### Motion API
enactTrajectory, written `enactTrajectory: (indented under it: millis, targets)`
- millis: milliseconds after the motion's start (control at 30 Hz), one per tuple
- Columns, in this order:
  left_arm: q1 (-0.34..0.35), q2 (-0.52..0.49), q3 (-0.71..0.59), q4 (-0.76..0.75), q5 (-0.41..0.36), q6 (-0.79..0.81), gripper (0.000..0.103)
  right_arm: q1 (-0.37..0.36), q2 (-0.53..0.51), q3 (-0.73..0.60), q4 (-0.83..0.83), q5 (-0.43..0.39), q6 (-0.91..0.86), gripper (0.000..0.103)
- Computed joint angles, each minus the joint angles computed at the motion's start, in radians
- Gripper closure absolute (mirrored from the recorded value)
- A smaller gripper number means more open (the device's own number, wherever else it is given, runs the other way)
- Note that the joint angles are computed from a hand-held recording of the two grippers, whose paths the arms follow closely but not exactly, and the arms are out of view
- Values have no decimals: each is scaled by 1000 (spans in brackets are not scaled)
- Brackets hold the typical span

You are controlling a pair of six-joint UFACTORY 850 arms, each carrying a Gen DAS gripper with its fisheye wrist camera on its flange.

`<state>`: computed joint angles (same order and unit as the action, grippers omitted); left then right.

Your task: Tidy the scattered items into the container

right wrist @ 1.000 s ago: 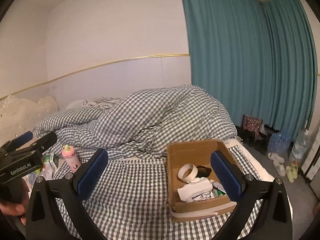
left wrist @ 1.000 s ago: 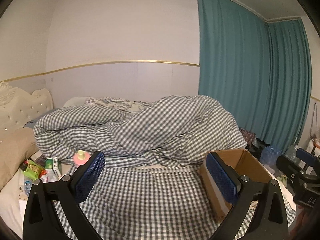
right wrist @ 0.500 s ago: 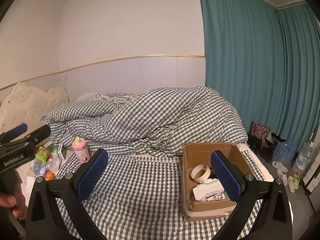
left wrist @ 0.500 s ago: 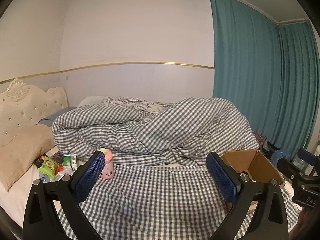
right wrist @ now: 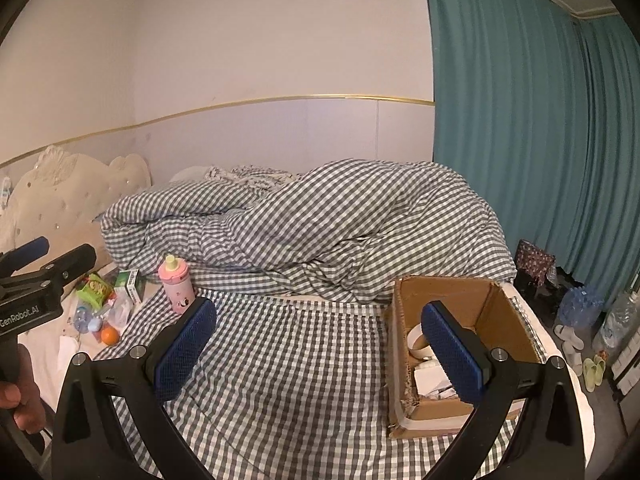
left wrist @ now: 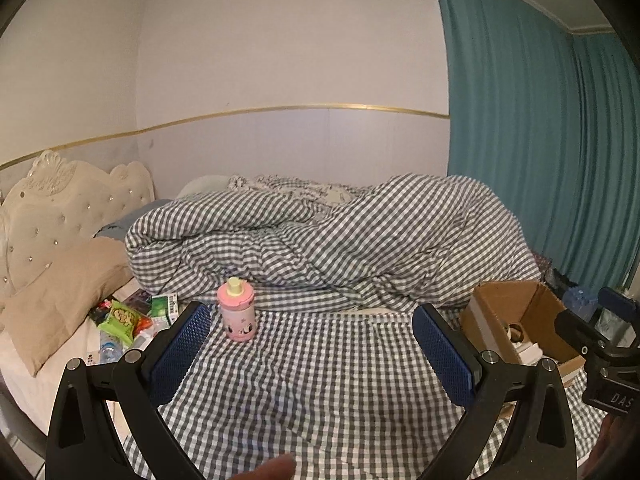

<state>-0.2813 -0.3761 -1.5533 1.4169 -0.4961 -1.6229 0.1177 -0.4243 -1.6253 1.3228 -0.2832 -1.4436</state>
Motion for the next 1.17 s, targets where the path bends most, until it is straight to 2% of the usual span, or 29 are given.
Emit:
enactTrajectory:
  millis: [533, 1167]
  targets:
    - [15, -16, -3, -55, 21, 32, 0, 19, -29, -30, -138, 16, 124, 0]
    - [14, -32, -18, -72, 18, 47, 0, 21, -44, -38, -193, 14, 180, 0]
